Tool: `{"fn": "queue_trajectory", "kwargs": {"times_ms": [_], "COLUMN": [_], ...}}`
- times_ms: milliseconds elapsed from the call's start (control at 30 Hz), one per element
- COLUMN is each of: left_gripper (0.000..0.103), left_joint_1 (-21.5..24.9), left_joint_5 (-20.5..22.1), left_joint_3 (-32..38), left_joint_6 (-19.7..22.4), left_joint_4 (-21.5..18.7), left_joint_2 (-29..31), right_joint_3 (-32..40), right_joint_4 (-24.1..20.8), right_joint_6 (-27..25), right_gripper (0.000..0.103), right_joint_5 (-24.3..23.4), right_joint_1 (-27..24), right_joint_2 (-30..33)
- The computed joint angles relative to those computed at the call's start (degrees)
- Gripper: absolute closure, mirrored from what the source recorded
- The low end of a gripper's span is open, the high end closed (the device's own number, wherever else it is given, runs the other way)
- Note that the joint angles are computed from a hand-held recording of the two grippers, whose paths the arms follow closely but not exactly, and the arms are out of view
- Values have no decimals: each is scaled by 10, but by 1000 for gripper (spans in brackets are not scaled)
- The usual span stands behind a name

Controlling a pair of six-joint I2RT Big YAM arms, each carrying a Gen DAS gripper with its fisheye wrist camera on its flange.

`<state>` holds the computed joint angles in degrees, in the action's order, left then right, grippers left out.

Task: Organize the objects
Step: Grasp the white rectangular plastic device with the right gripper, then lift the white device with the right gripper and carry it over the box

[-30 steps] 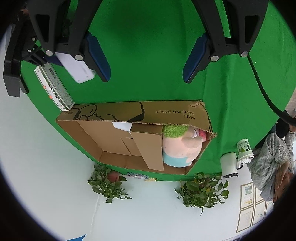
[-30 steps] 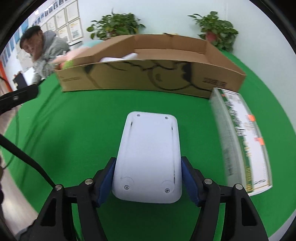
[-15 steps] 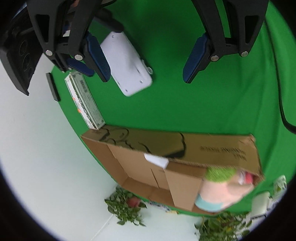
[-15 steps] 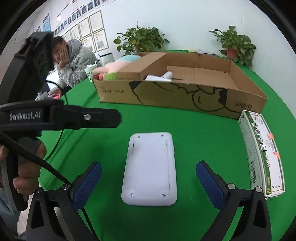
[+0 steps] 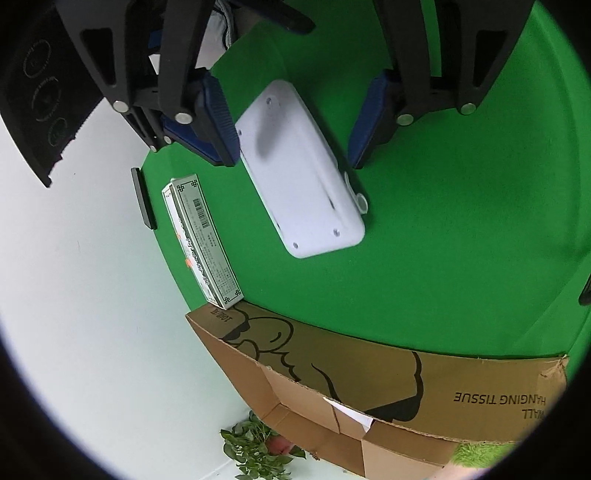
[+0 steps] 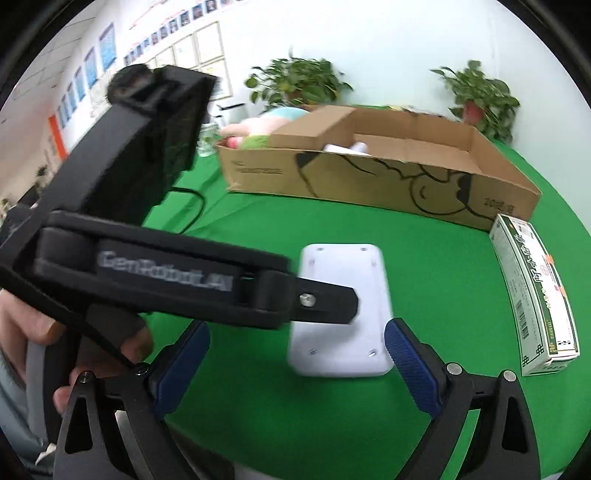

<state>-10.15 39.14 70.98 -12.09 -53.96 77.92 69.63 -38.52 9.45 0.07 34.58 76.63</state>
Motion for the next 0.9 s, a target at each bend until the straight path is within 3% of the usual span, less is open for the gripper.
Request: {"fn": "queue_trajectory", "kwargs": {"times_ms": [67,167,200,300,367,600,900], "left_gripper": [51,61,63,71,71,72,73], "left_joint_1": [1,5,6,5,8,15,9], "left_joint_5": [4,3,3,1,5,16,6], "left_joint_3": [6,10,9,4,-9,-51,-62], "left_joint_6": [2,-1,-2,2,0,-12,-13], "left_joint_4": [-4,-10,-10,-14,-10,2,8], "left_joint_2": [7,11,10,7,-4,-44,-60], "right_joint_3": [9,24,30,34,34,21,-3], "right_joint_4": [-1,-16,-27,-39,-44,-63,-56], "right_joint_6": [-4,-20,-19,-21,-25,6,25], "right_gripper": [7,11,18,26,33,33,34], "right_joint_5": [-1,11,3,23,33,53,63], "right_joint_1": [-8,-13,-15,-10,-4,18,34], "right_joint_2": [14,36,43,50,52,35,9]}}
